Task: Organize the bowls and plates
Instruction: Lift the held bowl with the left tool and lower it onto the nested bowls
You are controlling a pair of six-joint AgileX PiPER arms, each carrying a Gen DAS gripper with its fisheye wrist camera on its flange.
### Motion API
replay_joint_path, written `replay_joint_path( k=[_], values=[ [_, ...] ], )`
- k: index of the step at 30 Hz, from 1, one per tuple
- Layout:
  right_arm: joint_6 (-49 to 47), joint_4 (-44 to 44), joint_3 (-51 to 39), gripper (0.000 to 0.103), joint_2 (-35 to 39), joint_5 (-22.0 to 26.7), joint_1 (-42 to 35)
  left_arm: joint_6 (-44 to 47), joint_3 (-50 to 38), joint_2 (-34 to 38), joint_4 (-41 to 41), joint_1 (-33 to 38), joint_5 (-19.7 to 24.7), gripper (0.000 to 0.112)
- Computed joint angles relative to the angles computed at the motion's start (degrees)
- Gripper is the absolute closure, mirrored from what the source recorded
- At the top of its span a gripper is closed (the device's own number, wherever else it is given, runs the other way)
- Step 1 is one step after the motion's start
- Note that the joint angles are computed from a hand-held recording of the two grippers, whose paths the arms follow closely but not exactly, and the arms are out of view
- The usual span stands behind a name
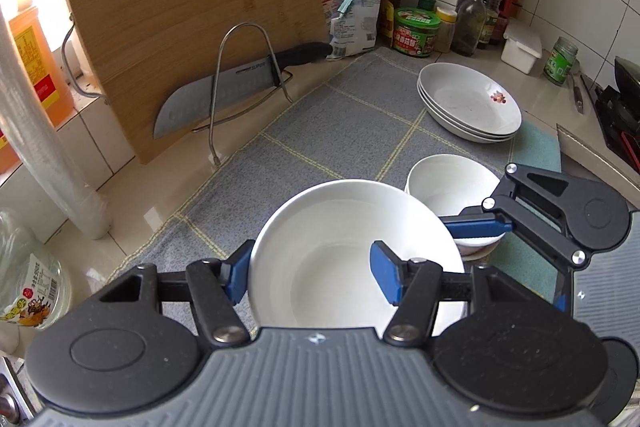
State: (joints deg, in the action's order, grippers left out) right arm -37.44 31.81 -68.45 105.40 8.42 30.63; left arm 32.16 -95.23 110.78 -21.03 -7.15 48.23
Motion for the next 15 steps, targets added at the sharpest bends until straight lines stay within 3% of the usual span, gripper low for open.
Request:
replay_joint_path(
  k=[3, 10, 15],
  values=[
    [1.4, -1.8, 2.2, 0.011, -1.9, -0.8, -1.8, -0.7, -3.9, 2.1, 0.3, -2.2, 1.0, 0.052],
    [15.8, -16.7, 5.8, 0.011, -5.4, -1.9, -5.7, -1.2, -14.6, 8.9, -0.1, -6.8, 4.0, 0.052],
    [21.3, -22.1, 7.3, 0.011, -6.5, -1.8, -8.6, -1.7, -21.9, 13.7, -0.4, -9.0, 6.5, 0.052]
  ],
)
